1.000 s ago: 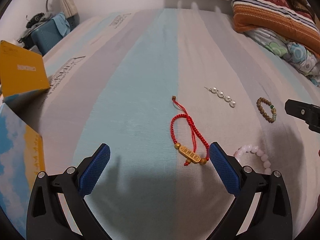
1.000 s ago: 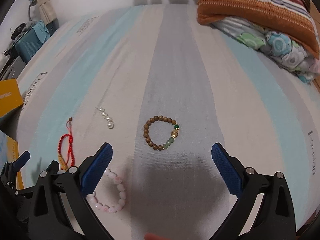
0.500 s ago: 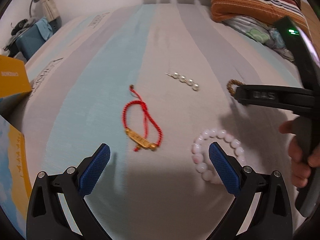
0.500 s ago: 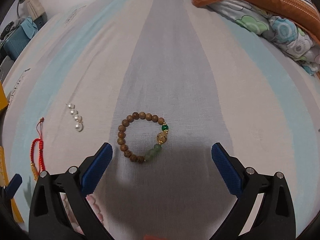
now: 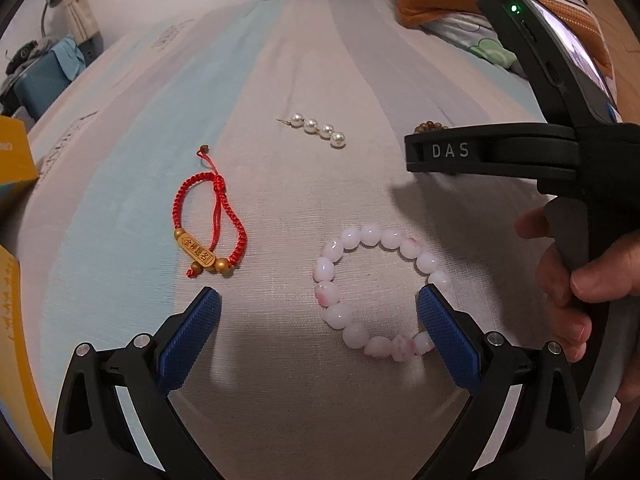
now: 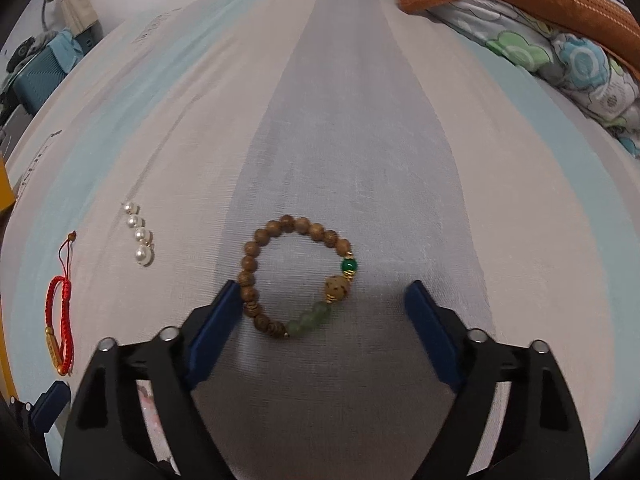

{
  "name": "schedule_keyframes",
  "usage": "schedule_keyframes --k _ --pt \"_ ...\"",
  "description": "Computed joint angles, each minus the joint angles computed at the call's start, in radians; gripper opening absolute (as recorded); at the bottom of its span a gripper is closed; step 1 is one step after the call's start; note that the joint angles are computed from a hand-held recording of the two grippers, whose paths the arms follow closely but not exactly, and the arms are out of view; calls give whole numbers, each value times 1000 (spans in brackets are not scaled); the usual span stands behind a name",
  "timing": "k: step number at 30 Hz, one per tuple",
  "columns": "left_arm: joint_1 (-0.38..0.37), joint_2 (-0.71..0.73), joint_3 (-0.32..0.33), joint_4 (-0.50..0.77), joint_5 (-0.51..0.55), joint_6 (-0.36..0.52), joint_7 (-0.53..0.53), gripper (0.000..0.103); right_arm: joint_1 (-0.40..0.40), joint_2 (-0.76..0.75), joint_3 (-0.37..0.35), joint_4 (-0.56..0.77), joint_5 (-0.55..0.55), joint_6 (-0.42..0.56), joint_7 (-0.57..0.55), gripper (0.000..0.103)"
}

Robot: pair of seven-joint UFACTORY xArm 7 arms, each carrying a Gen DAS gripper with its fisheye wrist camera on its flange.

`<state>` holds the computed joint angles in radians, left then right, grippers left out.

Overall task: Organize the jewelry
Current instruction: 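Grasp the pale pink bead bracelet with the left tool while the right tool grasps the wooden bead bracelet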

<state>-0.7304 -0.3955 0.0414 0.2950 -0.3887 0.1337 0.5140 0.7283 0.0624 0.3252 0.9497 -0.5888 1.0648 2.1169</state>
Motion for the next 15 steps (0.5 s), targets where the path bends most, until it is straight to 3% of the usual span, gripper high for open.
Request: schedule_keyframes --k 4,9,15 --pt "19 -8 -20 -14 27 -13 -17 81 3 0 -1 3 -10 -3 -3 53" --pt "30 -18 -25 -13 55 5 -35 58 6 2 1 10 -3 15 7 37" --pt "23 -37 7 11 40 75 8 17 0 -22 4 -14 3 12 33 16"
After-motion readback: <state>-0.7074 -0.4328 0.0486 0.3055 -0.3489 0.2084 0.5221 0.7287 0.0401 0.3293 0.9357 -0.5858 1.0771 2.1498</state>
